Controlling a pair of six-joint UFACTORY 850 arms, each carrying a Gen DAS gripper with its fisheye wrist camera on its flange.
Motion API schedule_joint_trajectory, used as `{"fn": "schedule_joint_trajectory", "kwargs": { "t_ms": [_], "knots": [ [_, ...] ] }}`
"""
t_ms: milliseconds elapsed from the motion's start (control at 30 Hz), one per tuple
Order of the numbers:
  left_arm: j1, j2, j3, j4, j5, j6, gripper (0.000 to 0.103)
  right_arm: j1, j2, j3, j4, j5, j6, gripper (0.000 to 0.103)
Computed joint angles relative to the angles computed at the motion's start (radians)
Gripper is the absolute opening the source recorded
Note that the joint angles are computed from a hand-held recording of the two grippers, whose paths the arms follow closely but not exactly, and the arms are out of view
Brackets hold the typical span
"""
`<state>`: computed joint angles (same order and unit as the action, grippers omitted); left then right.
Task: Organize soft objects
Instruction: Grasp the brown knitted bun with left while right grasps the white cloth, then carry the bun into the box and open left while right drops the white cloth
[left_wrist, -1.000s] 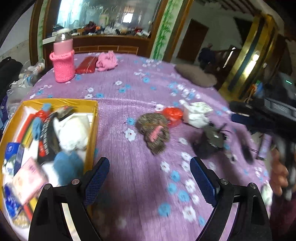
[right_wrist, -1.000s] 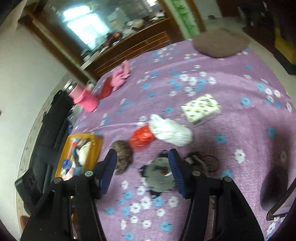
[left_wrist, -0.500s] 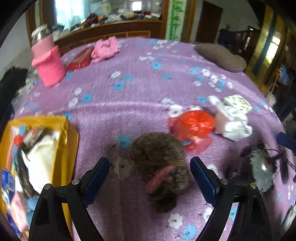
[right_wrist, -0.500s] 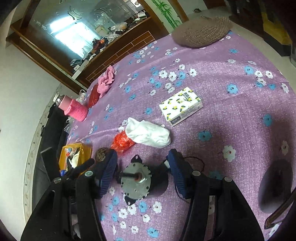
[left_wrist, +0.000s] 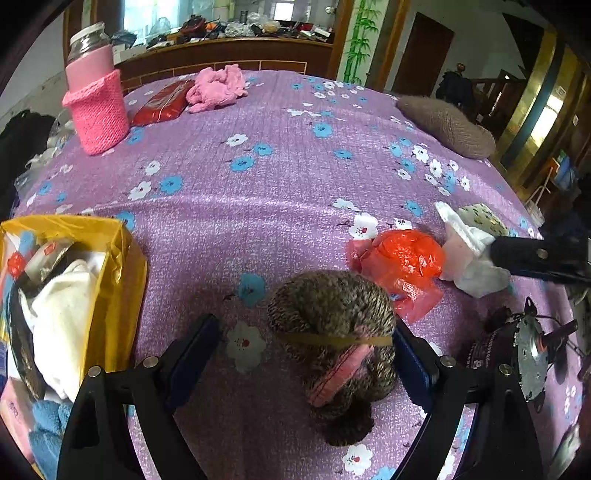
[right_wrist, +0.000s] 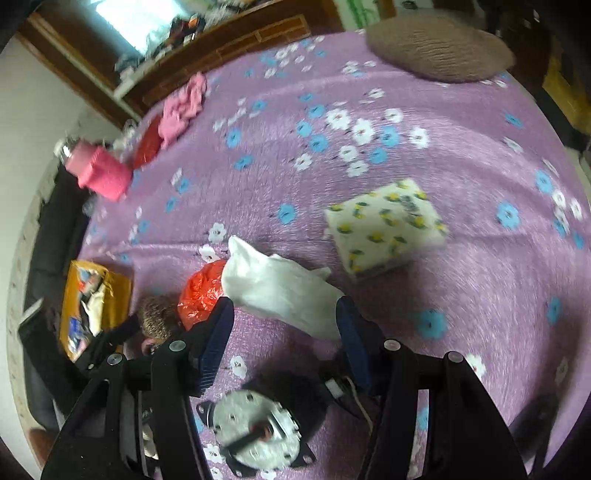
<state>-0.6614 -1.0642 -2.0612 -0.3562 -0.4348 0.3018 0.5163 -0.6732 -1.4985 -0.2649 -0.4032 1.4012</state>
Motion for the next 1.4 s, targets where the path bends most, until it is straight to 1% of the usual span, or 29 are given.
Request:
{"fn": "schedule_joint_trajectory", "kwargs": {
  "t_ms": [33, 100, 133, 167, 200, 233, 267, 300, 333, 367, 400, 467, 600, 767, 833, 867, 967, 1033, 1100, 1233, 1400],
  "knots": [
    [-0.002, 0.0, 0.005, 0.009, 0.012, 0.002, 0.086, -0.005, -0.021, -0.031, 0.059, -0.027, -0.076, 0.056],
    [0.0, 0.014, 0.03, -0.016, 0.034, 0.032, 0.078, -0.007, -0.059, -0.09, 0.09, -0.101, -0.14, 0.056],
    [0.002, 0.019, 0.038, -0.065, 0.035, 0.082, 0.064, -0.008, -0.078, -0.12, 0.101, -0.138, -0.172, 0.056],
    [0.003, 0.023, 0.042, -0.113, 0.022, 0.136, 0.052, -0.007, -0.096, -0.145, 0.106, -0.172, -0.192, 0.056],
    [0.0, 0.027, 0.046, -0.118, 0.013, 0.151, 0.052, -0.007, -0.117, -0.175, 0.118, -0.212, -0.218, 0.056],
    [-0.006, 0.042, 0.071, -0.082, 0.045, 0.125, 0.051, -0.008, -0.127, -0.189, 0.124, -0.229, -0.23, 0.054],
    [-0.007, 0.057, 0.096, -0.088, 0.074, 0.135, 0.051, -0.007, -0.13, -0.191, 0.116, -0.237, -0.222, 0.045],
    [-0.003, 0.068, 0.114, -0.136, 0.082, 0.177, 0.051, -0.005, -0.136, -0.198, 0.109, -0.25, -0.217, 0.039],
    [0.001, 0.073, 0.121, -0.168, 0.077, 0.199, 0.051, -0.004, -0.137, -0.198, 0.104, -0.257, -0.209, 0.029],
    [0.006, 0.08, 0.131, -0.209, 0.072, 0.226, 0.051, -0.003, -0.135, -0.198, 0.09, -0.262, -0.189, 0.022],
    [0.014, 0.09, 0.145, -0.257, 0.068, 0.262, 0.051, -0.003, -0.128, -0.189, 0.088, -0.254, -0.174, 0.02],
    [0.024, 0.122, 0.187, -0.336, 0.075, 0.333, 0.051, -0.004, -0.094, -0.144, 0.075, -0.203, -0.131, 0.016],
    [0.05, 0.2, 0.288, -0.563, 0.07, 0.539, 0.051, 0.017, -0.036, -0.095, -0.018, -0.181, -0.012, 0.016],
    [0.083, 0.312, 0.443, -0.844, 0.057, 0.817, 0.051, 0.069, -0.003, -0.106, -0.116, -0.218, 0.068, 0.016],
    [0.103, 0.362, 0.516, -0.964, 0.033, 0.941, 0.052, 0.092, -0.006, -0.13, -0.146, -0.236, 0.085, 0.016],
    [0.118, 0.394, 0.563, -1.041, 0.016, 1.013, 0.052, 0.102, -0.008, -0.141, -0.154, -0.236, 0.089, 0.016],
    [0.165, 0.464, 0.669, -1.185, -0.039, 1.157, 0.052, 0.132, -0.019, -0.178, -0.159, -0.227, 0.079, 0.016],
    [0.205, 0.504, 0.729, -1.235, -0.063, 1.203, 0.052, 0.148, -0.038, -0.211, -0.147, -0.221, 0.057, 0.016],
    [0.251, 0.539, 0.778, -1.262, -0.068, 1.229, 0.052, 0.161, -0.064, -0.25, -0.125, -0.212, 0.023, 0.016],
    [0.351, 0.589, 0.849, -1.331, -0.033, 1.279, 0.052, 0.184, -0.136, -0.352, -0.047, -0.188, -0.081, 0.016],
    [0.432, 0.605, 0.881, -1.359, 0.054, 1.28, 0.052, 0.205, -0.255, -0.528, 0.097, -0.188, -0.257, 0.017]
  ]
}}
